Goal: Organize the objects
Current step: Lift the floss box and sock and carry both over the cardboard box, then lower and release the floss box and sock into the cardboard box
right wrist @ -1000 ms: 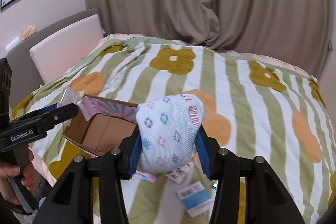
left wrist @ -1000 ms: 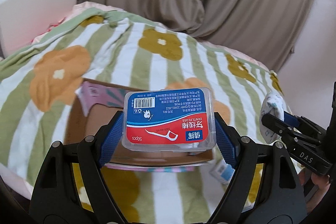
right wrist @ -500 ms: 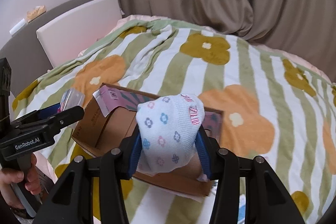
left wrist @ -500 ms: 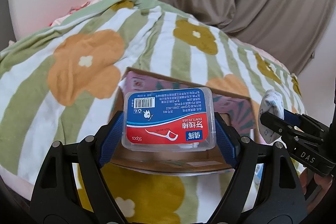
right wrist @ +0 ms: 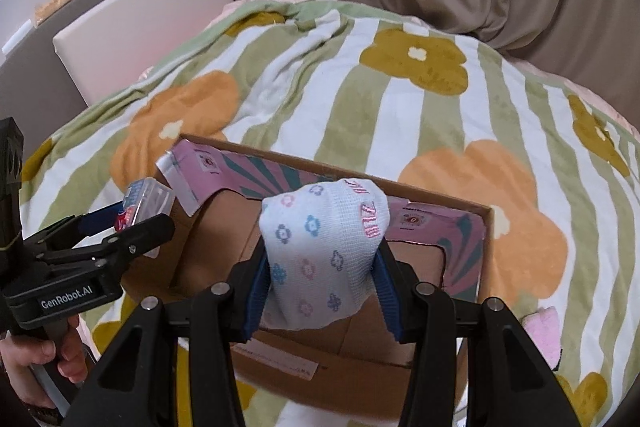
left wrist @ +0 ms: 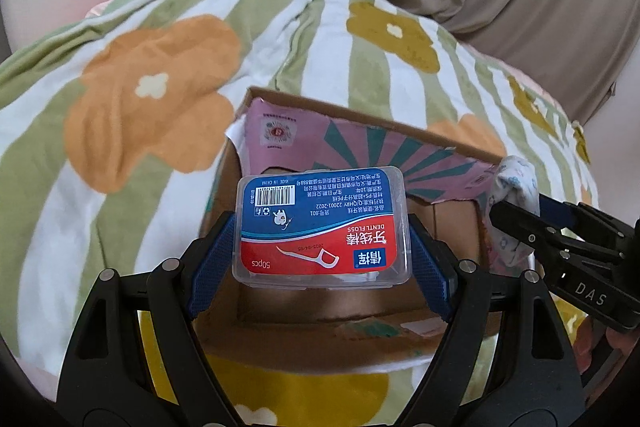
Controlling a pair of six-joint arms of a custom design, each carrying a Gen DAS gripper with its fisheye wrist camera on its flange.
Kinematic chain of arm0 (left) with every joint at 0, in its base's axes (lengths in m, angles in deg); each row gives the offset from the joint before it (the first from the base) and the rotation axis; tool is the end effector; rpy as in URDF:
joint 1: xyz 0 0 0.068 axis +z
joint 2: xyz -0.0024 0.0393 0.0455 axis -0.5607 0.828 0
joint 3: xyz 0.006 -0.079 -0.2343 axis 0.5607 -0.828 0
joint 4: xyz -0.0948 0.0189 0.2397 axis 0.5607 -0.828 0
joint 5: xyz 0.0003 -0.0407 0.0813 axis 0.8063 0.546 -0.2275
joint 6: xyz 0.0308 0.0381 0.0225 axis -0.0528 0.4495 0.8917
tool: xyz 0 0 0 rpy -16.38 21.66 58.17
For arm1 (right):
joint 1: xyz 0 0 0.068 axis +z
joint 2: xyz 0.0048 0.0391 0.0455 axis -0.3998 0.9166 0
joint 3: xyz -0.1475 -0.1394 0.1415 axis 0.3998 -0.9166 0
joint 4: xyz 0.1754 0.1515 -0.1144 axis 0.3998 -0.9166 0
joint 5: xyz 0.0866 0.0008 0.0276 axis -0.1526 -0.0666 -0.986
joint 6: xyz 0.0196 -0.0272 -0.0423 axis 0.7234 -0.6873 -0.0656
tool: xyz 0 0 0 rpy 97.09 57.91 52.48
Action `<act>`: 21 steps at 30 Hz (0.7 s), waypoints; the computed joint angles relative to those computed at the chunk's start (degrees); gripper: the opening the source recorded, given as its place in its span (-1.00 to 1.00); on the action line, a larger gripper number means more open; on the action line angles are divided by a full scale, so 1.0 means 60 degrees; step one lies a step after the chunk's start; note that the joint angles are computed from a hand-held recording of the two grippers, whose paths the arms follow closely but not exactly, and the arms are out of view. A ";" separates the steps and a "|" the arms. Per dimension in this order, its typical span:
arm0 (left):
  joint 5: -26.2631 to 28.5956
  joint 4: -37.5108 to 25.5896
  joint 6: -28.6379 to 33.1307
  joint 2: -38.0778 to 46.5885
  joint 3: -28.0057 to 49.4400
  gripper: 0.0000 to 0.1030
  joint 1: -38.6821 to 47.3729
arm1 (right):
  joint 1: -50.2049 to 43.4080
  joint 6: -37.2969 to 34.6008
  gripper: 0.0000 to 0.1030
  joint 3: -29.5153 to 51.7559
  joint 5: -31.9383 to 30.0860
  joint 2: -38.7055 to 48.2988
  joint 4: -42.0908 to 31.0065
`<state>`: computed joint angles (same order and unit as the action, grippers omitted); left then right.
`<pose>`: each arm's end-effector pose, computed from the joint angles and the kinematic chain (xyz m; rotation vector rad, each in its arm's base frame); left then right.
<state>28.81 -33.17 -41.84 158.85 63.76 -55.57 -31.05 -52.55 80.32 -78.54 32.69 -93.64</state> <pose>0.2643 -0.1073 0.3070 0.1283 2.5034 -0.3974 0.2299 -0.0229 0.3323 -0.1754 2.5096 0.1240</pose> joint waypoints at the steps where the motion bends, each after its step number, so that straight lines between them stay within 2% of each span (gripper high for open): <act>1: -0.0021 0.0066 0.0035 0.0121 -0.0018 0.54 -0.0047 | -0.0059 -0.0033 -0.14 -0.0067 -0.0015 0.0070 0.0057; 8: -0.0031 0.0398 0.0029 0.1079 0.0120 0.54 -0.0330 | -0.0377 -0.0190 -0.14 -0.0593 -0.0004 0.0772 0.0597; 10: -0.0278 0.0444 0.0086 0.1256 0.0200 0.54 -0.0492 | -0.0481 -0.0238 -0.14 -0.0703 -0.0022 0.0967 0.0702; 21: -0.0478 0.0257 0.0303 0.1851 0.0952 0.54 -0.0683 | -0.0596 -0.0407 -0.14 -0.0878 -0.0039 0.1328 0.0956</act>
<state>25.94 -31.63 -40.02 169.96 69.47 -59.67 -34.63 -54.99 75.05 -78.77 40.66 -87.90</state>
